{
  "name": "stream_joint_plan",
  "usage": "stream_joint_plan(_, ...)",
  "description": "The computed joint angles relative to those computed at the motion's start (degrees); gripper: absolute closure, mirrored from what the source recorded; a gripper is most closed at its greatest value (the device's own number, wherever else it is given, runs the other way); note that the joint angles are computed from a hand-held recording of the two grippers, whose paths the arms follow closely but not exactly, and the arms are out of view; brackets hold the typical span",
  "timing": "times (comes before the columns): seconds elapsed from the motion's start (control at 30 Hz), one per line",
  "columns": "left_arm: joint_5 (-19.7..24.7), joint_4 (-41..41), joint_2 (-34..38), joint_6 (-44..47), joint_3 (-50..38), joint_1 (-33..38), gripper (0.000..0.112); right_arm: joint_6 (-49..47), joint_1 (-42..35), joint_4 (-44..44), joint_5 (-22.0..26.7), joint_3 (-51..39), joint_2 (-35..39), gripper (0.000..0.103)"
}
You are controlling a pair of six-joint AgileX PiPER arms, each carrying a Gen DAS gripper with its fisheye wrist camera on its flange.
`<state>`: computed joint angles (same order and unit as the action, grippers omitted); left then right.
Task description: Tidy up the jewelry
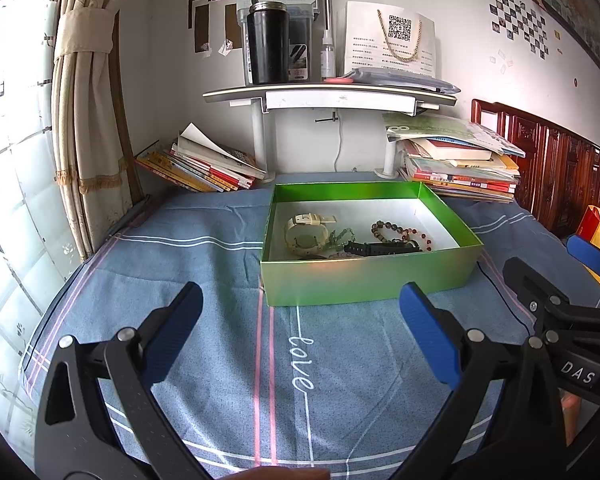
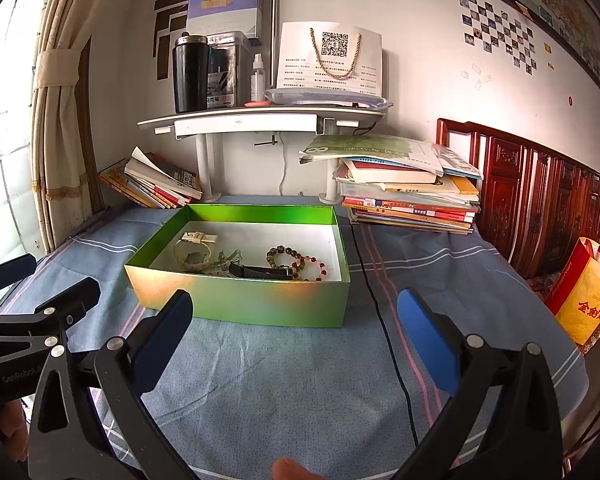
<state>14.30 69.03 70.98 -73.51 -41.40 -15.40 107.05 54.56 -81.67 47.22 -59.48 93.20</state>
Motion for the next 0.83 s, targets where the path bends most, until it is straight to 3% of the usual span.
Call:
stream_joint_plan(0.5,-0.7,-1.1,0.7,1.4,0.1,0.8,0.014,0.0,-0.2,0.0,-0.3,0.0,0.0,0.003)
stream_joint_plan(0.83,-1.7,-12.1,1.8,12.7,-1.2,1.9,0.014,0.6,-1.3,0.4,-1.9,0.0,1.1,0.003)
